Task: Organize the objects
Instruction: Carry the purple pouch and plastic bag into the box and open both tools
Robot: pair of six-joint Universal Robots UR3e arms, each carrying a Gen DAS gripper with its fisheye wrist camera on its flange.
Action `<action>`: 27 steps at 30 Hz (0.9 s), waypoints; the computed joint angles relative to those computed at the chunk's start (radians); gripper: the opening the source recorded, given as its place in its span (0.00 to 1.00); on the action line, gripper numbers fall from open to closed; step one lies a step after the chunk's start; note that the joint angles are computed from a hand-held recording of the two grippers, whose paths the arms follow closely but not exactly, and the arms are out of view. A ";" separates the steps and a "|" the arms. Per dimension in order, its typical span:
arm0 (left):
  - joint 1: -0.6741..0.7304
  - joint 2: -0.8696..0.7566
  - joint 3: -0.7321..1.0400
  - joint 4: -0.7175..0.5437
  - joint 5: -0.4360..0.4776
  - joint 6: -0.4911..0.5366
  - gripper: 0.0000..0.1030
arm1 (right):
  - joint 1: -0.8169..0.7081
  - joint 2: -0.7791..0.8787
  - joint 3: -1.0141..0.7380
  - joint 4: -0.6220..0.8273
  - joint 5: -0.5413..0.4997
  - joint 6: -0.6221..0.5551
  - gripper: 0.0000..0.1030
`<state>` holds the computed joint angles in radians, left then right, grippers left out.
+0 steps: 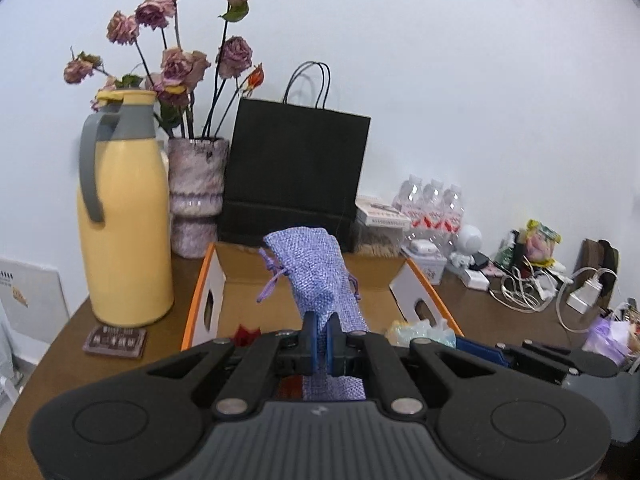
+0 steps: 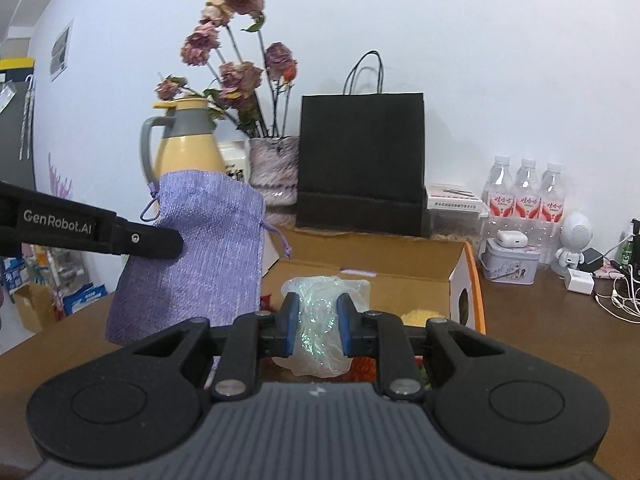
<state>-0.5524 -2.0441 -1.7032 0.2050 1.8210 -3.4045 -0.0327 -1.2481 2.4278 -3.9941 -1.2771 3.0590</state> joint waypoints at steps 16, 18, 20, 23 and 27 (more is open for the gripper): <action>0.074 -0.369 0.508 -0.089 -0.042 0.065 0.03 | -0.010 0.314 -0.443 0.065 0.005 0.032 0.20; 0.079 -0.391 0.543 -0.090 -0.042 0.081 0.03 | -0.014 0.329 -0.483 0.085 0.009 0.023 0.20; 0.083 -0.410 0.574 -0.093 -0.041 0.095 0.03 | -0.013 0.344 -0.519 0.102 0.004 0.014 0.20; 0.092 -0.433 0.614 -0.115 -0.049 0.111 0.03 | -0.016 0.363 -0.563 0.132 0.005 0.000 0.20; 0.108 -0.463 0.666 -0.156 -0.069 0.122 0.03 | -0.018 0.383 -0.606 0.172 -0.004 -0.010 0.20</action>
